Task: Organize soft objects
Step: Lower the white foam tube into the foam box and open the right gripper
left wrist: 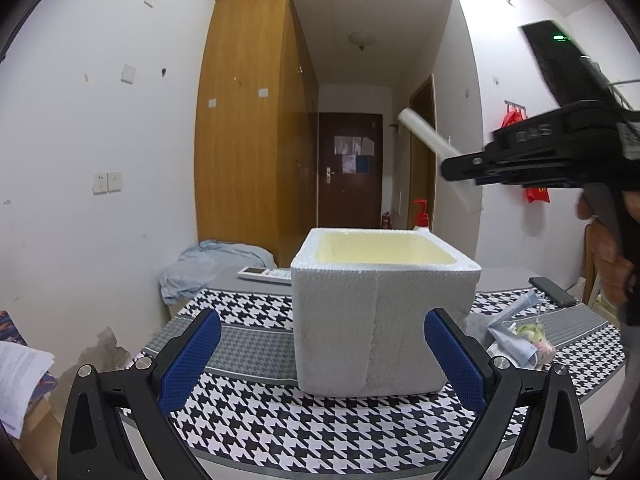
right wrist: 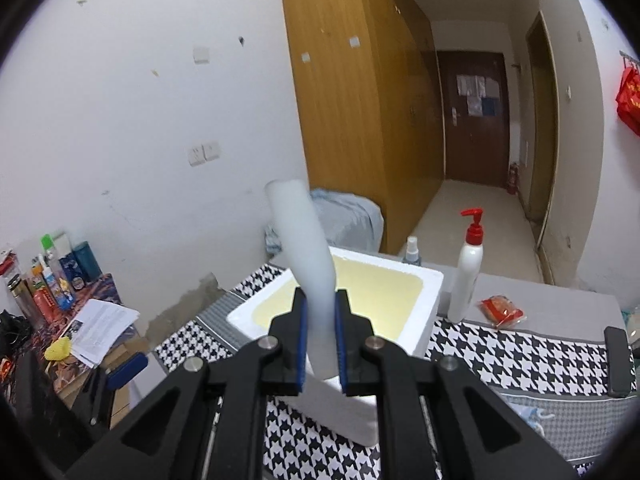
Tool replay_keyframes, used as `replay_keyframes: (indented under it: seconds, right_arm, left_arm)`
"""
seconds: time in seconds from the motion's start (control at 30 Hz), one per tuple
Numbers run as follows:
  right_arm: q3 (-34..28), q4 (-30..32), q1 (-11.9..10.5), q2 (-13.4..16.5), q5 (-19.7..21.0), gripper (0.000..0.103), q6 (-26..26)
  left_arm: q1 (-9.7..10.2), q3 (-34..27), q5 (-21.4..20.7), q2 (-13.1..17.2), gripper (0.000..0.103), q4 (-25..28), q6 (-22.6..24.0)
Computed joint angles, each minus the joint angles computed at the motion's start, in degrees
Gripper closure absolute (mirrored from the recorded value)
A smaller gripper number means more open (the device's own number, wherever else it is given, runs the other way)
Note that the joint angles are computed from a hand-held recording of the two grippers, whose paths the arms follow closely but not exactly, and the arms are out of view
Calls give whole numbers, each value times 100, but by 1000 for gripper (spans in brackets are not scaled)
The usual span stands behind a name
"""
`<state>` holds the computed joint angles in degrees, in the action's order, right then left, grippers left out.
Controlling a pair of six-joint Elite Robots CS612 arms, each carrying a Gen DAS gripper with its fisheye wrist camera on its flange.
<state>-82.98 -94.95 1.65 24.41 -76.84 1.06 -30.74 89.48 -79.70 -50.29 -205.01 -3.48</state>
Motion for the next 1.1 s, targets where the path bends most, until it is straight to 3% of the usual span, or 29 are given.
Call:
replay_keyframes:
  seconds: [0.17, 0.43, 0.53, 0.6, 0.8, 0.9, 1.1]
  right_arm:
    - [409, 370, 18, -201, -73, 88, -42]
    - [731, 469, 55, -376, -323, 82, -134]
    - [820, 522, 59, -417, -375, 74, -139]
    - [808, 512, 51, -404, -364, 61, -130]
    - [420, 366, -51, -264, -164, 40, 64]
    - [-24, 246, -131, -82, -393, 25, 206]
    - [-917, 279, -340, 327, -977, 22, 540]
  left_arm:
    - [28, -67, -41, 25, 1, 148, -74]
    - [39, -153, -18, 62, 1, 244, -89]
    - [45, -168, -37, 70, 1, 277, -87]
    - [40, -178, -27, 74, 1, 301, -88]
    - [29, -233, -143, 81, 1, 414, -43]
    - [2, -287, -280, 88, 1, 496, 19]
    - [-87, -418, -776, 114, 1, 645, 252]
